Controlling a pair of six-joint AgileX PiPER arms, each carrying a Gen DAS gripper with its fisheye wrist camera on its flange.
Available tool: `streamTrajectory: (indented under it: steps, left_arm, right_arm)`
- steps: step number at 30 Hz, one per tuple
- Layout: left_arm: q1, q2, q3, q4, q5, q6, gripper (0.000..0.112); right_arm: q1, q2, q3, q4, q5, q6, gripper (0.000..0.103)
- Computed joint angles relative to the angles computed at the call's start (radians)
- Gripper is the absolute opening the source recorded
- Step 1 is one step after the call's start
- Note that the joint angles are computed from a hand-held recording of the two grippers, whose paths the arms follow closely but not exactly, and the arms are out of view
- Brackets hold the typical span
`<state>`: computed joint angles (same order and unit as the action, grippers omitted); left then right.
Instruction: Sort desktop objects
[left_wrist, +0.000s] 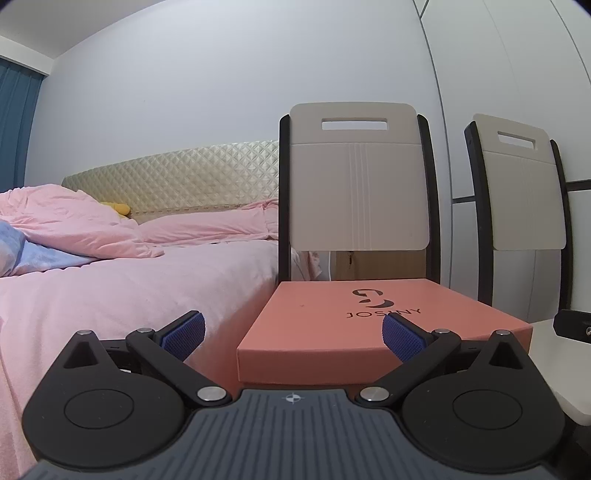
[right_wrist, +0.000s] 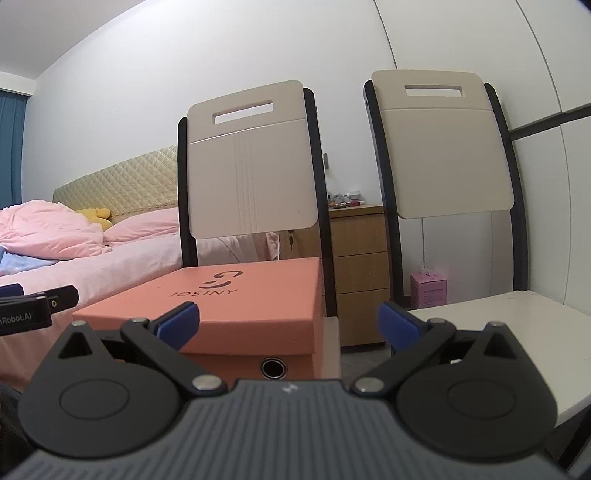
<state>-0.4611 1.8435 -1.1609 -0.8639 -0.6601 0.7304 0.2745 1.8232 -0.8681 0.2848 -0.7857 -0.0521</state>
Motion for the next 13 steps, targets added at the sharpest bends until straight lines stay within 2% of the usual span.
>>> streamTrajectory:
  steps: [13]
  left_arm:
    - [-0.002, 0.003, -0.003, -0.027, 0.002, 0.024, 0.103]
  right_arm:
    - [0.004, 0.006, 0.007, 0.001, -0.019, -0.001, 0.103]
